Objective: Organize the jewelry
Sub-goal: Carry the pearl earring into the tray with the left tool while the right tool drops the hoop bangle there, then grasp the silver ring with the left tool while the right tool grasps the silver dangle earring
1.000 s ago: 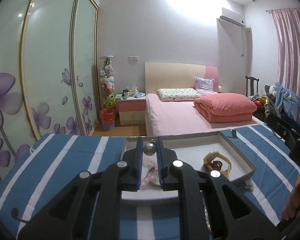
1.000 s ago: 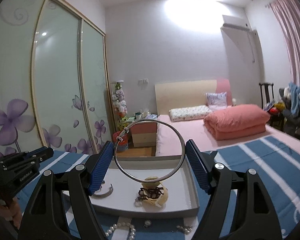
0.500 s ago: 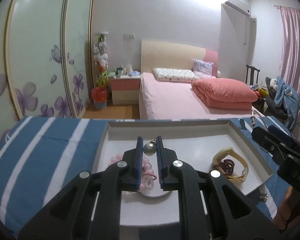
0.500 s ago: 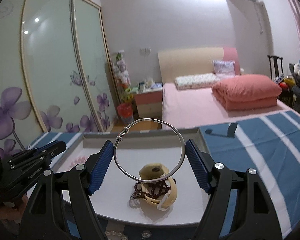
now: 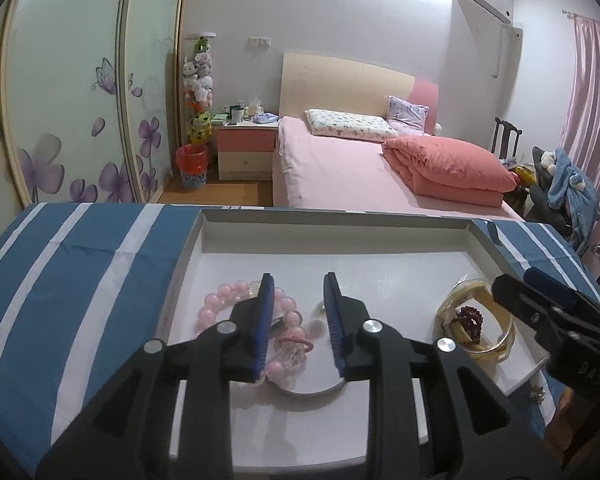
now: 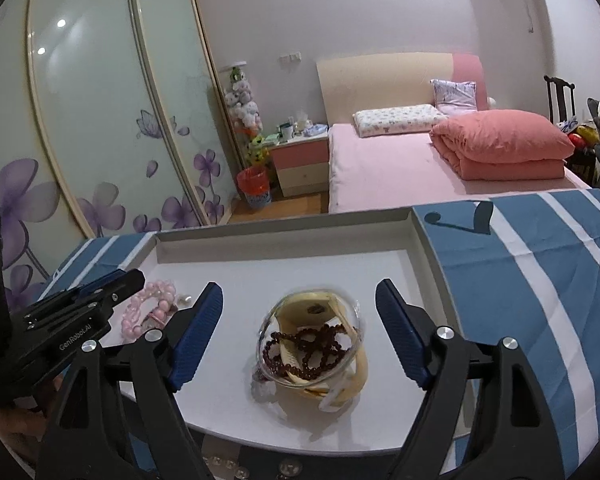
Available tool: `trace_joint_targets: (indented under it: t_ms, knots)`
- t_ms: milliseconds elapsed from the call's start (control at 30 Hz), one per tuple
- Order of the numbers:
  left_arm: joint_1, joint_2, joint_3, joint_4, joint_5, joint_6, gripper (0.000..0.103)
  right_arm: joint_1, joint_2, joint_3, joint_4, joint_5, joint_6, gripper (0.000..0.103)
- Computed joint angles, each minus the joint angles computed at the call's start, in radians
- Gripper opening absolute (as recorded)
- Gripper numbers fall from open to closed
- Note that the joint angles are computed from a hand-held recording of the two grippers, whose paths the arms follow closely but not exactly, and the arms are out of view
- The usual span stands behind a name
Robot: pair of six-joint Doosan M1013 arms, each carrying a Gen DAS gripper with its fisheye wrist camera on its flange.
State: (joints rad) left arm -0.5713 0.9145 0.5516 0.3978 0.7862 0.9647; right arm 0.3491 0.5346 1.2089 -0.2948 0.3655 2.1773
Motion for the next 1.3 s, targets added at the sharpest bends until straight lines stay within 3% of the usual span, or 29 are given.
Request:
trace_joint_targets:
  t_ms: [200,533,833,1067,1300]
  knots:
    - [-0.003,-0.026,0.037,0.025,-0.026,-0.029,0.031,-0.001,-0.022,0.025,-0.043,-0.028,0.068,0.079]
    - [-0.013,-0.128,0.207,0.046,-0.103,-0.070,0.031,0.001,-0.084,0.106,-0.129,-0.096,0.157,0.079]
    - [-0.028,-0.227,0.392,-0.040,-0.155,0.026,0.032,0.017,-0.165,0.228,-0.288,-0.143,0.289,0.079]
    - [-0.034,-0.242,0.431,-0.249,-0.102,0.269,0.032,0.018,-0.193,0.278,-0.262,-0.146,0.285,0.079]
    - [-0.055,-0.213,0.389,-0.290,-0.015,0.395,0.032,0.011,-0.207,0.302,-0.264,-0.157,0.310,0.079]
